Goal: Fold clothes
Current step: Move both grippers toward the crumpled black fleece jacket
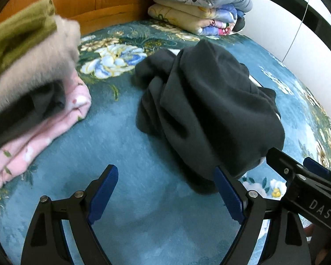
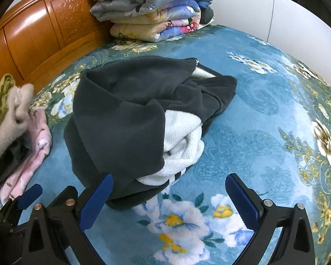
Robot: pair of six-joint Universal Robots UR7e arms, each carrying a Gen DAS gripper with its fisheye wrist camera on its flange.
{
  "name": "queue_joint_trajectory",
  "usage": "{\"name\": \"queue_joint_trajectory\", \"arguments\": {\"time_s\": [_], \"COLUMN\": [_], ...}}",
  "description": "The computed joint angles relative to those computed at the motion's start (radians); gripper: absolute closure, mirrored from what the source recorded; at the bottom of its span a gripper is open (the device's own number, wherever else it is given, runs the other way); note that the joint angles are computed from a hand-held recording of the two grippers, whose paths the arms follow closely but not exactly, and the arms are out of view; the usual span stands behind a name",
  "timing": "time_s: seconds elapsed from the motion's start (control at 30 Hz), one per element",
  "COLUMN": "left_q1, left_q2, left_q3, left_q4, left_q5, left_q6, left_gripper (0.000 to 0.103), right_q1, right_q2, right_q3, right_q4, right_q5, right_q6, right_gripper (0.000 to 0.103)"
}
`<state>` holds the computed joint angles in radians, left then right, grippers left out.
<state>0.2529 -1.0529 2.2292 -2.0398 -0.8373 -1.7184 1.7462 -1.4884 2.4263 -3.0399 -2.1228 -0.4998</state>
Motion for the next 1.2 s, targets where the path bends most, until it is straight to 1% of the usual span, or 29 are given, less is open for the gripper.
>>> {"name": "queue_joint_trajectory", "arguments": {"time_s": [0.07, 0.13, 0.2, 0.3, 0.47, 0.6, 0.93, 1.2], "left_q1": [-0.001, -0.033, -0.027, -0.016, -0.015, -0.010, 0.000, 0.005], "left_q2": [0.019, 0.050, 0.060, 0.044, 0.030, 0.021, 0.008, 0.013], "left_q3": [0.027, 0.032, 0.038, 0.059, 0.070, 0.075, 0.080, 0.088], "left_q4": [-0.054, -0.042, -0.055, -0.104, -0.115, -0.131, -0.161, -0.200], "left_q5": [0.002, -0.011, -0.012, -0.012, -0.003, -0.008, -0.014, -0.014], "left_q6": [-0.002, -0.036, -0.022, -0.016, -0.025, -0.025, -0.009, 0.003], "left_gripper": [0.014, 0.014, 0.014, 0.014, 0.014, 0.014, 0.014, 0.014], "right_q1": [-0.010, -0.015, -0.016, -0.020, -0.023, -0.017, -0.013, -0.014], "right_q2": [0.003, 0.010, 0.022, 0.030, 0.028, 0.033, 0.036, 0.037], "right_q3": [0.003, 0.006, 0.013, 0.017, 0.023, 0.023, 0.011, 0.005], "right_q4": [0.003, -0.005, -0.022, -0.016, 0.006, -0.004, 0.015, 0.022], "right_q5": [0.012, 0.015, 0.013, 0.022, 0.051, 0.049, 0.044, 0.042], "right_q6": [0.002, 0.004, 0.001, 0.007, 0.024, 0.028, 0.038, 0.024], "right_gripper": [0.000, 0.000, 0.000, 0.000, 0.000, 0.000, 0.000, 0.000]}}
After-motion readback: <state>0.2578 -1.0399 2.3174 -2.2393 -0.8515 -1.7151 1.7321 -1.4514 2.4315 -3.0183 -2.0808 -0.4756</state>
